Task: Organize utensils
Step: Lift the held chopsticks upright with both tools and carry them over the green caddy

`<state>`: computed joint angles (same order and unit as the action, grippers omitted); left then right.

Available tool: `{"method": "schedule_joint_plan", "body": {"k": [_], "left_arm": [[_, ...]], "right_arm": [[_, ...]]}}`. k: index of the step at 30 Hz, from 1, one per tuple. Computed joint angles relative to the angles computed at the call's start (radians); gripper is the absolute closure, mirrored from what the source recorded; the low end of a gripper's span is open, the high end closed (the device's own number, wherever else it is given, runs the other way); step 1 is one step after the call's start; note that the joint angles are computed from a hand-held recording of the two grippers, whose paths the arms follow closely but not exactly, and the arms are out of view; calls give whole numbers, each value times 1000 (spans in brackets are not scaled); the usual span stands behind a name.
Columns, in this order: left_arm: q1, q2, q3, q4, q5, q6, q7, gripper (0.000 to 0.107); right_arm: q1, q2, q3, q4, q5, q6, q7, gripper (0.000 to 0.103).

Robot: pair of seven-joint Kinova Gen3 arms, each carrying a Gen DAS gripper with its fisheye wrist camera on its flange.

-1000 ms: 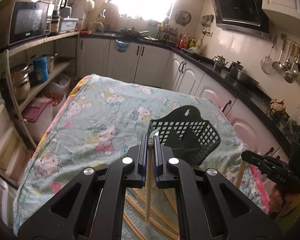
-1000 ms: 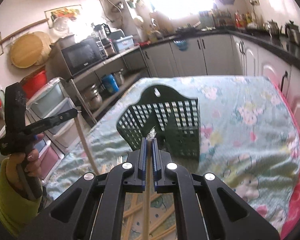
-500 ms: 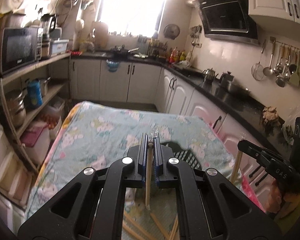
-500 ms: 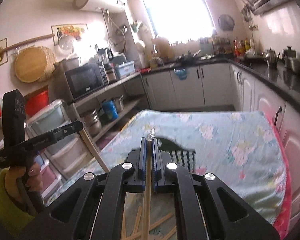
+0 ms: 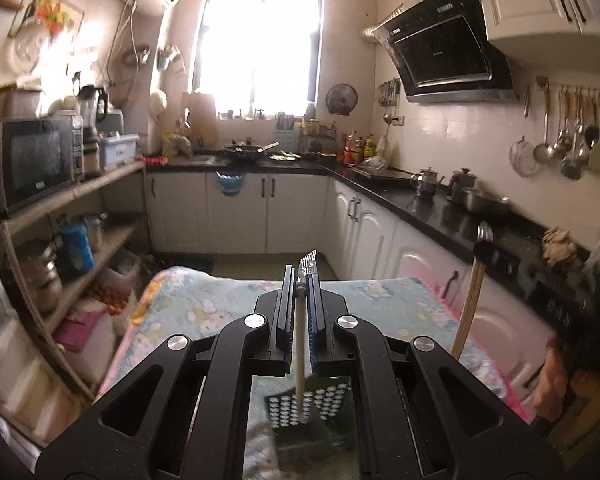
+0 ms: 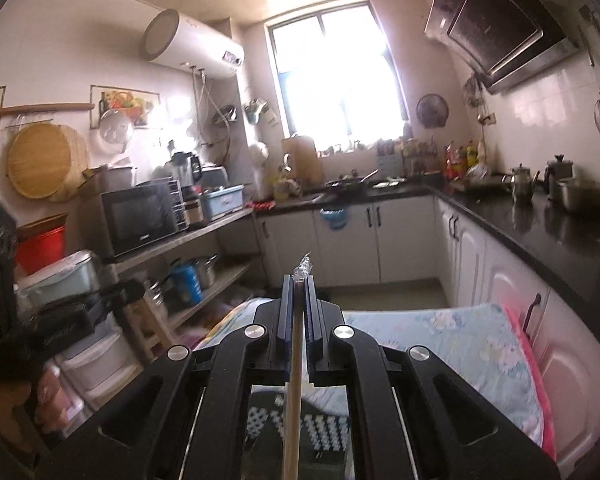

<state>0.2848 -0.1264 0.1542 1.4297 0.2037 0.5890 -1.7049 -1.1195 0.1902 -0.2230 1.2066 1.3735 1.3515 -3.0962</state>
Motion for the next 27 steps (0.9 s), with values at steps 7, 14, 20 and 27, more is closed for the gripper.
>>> {"method": "schedule_joint_plan", "body": {"k": [7,14,20,27], "left_arm": [[7,31,-4,58,12,-53,-8,106],[3,44,-29,125,94,-83,-72,106],[0,41,-43,186,170,-129,-123,106],[4,44,-41,225,185,-156,-138,106]], "right_arm": [[51,37,43,53,43,-47,-65,98],[78,84,67,123,37,-73,-153,98],[66,114,83,201,76,-70,-322,98],[59,135,79,222,71,-72,-399,97]]}}
